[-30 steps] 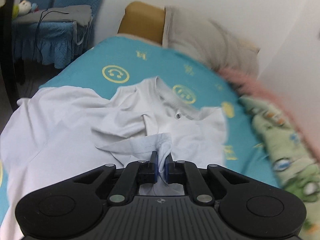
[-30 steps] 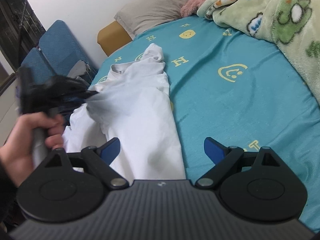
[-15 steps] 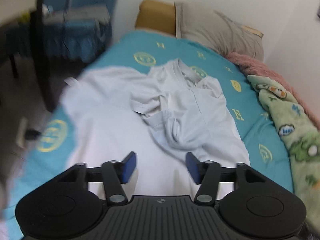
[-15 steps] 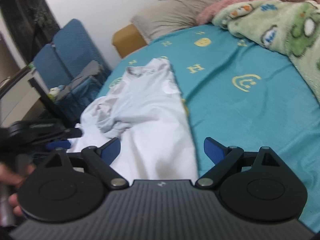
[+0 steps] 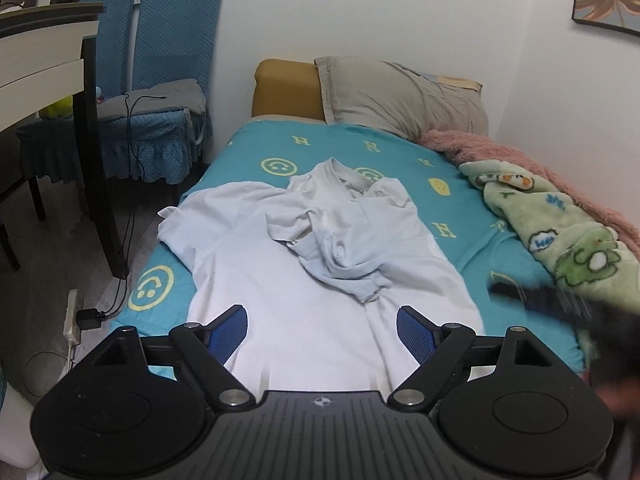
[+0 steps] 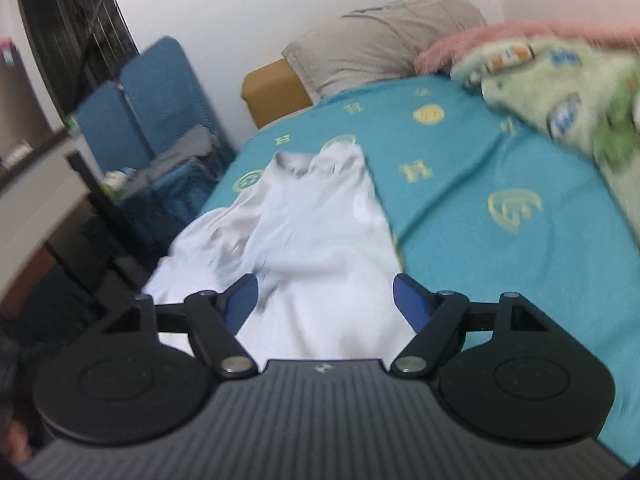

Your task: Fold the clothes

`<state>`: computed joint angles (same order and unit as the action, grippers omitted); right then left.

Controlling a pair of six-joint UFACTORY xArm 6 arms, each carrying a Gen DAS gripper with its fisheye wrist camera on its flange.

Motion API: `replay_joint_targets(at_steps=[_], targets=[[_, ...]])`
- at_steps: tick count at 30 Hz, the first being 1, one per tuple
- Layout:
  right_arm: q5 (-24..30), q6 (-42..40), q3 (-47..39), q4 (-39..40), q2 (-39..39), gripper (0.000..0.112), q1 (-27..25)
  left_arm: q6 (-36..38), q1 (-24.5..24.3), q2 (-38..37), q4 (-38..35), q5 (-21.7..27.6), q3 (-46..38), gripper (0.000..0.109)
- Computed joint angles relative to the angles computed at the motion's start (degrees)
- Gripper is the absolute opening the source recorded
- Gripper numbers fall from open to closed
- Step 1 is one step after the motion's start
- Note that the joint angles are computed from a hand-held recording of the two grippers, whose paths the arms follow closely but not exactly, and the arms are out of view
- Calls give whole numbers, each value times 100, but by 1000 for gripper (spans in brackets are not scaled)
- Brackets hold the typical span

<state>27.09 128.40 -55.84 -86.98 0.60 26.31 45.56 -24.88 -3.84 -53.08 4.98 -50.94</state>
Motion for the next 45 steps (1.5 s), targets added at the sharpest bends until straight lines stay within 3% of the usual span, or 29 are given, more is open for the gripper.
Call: replay_joint_targets(at_steps=[4, 8, 11, 15, 17, 19, 22, 24, 27, 32, 34, 35, 36, 37, 39, 43, 45], targets=[[-206, -1138, -1869, 470, 1614, 77, -534, 243, 166, 338, -362, 62, -213, 84], [3, -3181, -3976, 1947, 3308, 76, -838, 49, 472, 726, -589, 364, -575, 84], [405, -4630, -5575, 2914, 4458, 76, -901, -202, 646, 1095, -574, 563, -915, 84], [1282, -5788, -7347, 3488, 5639, 74, -834, -453, 788, 1422, -482, 872, -1174, 84], [1977, -6412, -8414, 3805, 6292, 65, -764, -475, 832, 1498, -538, 1046, -1261, 84], [2398, -6672, -8941, 3990, 6611, 39, -748, -453, 826, 1509, -565, 1069, -1265, 84], [2270, -6177, -8188, 3839, 6183, 18, -826, -378, 802, 1502, -617, 1055, -1241, 84], [1954, -5313, -7281, 3344, 5627, 16, -900, -304, 785, 1473, -680, 999, -1212, 84], [1974, -4438, -6424, 2762, 5031, 14, -969, -264, 792, 1447, -788, 979, -1221, 84], [1981, -3949, -5472, 2474, 4361, 14, -1217, -222, 771, 1454, -755, 844, -1237, 84], [1611, -3928, -5032, 2516, 4086, 17, -1327, -301, 769, 1472, -648, 822, -1243, 84], [1546, -3876, -4841, 2400, 3953, 20, -1325, -361, 774, 1480, -585, 830, -1244, 84], [1511, -3908, -4705, 2339, 3846, 32, -1312, -394, 776, 1481, -548, 843, -1242, 84], [1463, -3922, -4574, 2266, 3738, 56, -1296, -413, 776, 1480, -523, 858, -1239, 84], [1239, -3821, -4340, 2013, 3524, 82, -1243, -432, 761, 1479, -468, 855, -1230, 84], [216, -3936, -3946, 1543, 3163, 82, -1110, -372, 749, 1460, -541, 895, -1218, 84], [-627, -4705, -3935, 2092, 3212, 82, -1082, -395, 771, 1448, -559, 946, -1218, 84]])
